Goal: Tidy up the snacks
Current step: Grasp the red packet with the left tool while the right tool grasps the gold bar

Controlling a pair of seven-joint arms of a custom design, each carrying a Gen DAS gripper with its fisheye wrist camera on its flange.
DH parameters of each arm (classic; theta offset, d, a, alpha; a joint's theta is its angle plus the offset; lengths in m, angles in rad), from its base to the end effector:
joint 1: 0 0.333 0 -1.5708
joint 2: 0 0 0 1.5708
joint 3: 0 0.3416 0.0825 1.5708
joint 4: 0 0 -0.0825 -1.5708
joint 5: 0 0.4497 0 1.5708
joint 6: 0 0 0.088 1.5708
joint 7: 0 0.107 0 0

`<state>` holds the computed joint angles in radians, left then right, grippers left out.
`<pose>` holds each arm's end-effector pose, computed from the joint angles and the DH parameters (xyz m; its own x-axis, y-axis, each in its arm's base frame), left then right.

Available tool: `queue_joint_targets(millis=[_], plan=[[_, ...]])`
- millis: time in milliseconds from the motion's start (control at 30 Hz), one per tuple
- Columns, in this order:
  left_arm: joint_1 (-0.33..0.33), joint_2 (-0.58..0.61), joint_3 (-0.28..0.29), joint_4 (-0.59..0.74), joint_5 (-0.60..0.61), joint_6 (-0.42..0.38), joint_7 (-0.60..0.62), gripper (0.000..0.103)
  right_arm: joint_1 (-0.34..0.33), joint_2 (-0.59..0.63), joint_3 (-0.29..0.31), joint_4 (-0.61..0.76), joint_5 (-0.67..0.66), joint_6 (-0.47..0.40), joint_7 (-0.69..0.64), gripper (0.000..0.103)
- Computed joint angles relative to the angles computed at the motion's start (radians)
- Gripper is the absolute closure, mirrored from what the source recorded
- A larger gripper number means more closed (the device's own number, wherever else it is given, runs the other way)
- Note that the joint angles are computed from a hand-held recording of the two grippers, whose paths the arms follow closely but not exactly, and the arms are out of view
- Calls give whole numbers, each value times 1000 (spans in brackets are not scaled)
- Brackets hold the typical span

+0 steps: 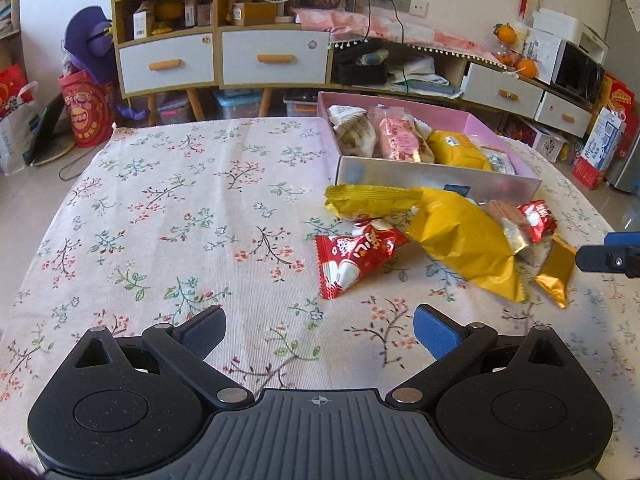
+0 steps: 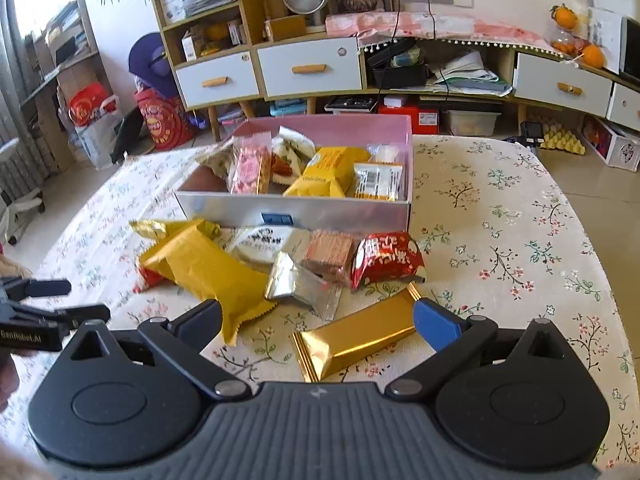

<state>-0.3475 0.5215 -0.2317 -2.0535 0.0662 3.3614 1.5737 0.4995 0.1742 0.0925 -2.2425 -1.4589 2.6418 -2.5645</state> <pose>0.5809 -0.3754 0.2489 -0.5687 -0.8190 0.0761 -0.6015 0.3509 -0.7177 0.4775 0.3523 0.2741 -0.2372 -0.9634 -0.1246 -0.6636 0.2544 -0.7036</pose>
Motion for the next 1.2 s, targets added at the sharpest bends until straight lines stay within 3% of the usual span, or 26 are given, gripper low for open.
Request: queue_joint_targets(millis=[100, 267, 367, 467, 533, 600, 800, 967, 1200], plan=[[-21, 42, 22, 30, 22, 56, 38, 2, 5, 19, 1, 11, 41, -22, -35, 1], [117, 147, -107, 126, 187, 97, 91, 4, 13, 41, -11, 22, 93, -52, -49, 1], [201, 191, -197, 171, 282, 62, 106, 6, 13, 55, -20, 30, 111, -44, -44, 1], [237, 213, -244, 199, 334, 13, 144, 12, 15, 72, -29, 44, 129, -34, -47, 2], [219, 217, -234, 216, 324, -17, 170, 20, 19, 83, -35, 54, 139, -34, -51, 2], [200, 220, -224, 231, 302, -51, 195, 37, 22, 95, -39, 65, 160, -39, -67, 4], [145, 202, -186, 235, 227, -97, 261, 63, 33, 126, -53, 89, 245, -64, -142, 14], [109, 171, -161, 221, 166, -135, 288, 68, 51, 122, -64, 84, 251, -88, -172, 24], [144, 137, -216, 178, 96, -190, 320, 68, 43, 86, -61, 40, 206, -37, -212, 46]])
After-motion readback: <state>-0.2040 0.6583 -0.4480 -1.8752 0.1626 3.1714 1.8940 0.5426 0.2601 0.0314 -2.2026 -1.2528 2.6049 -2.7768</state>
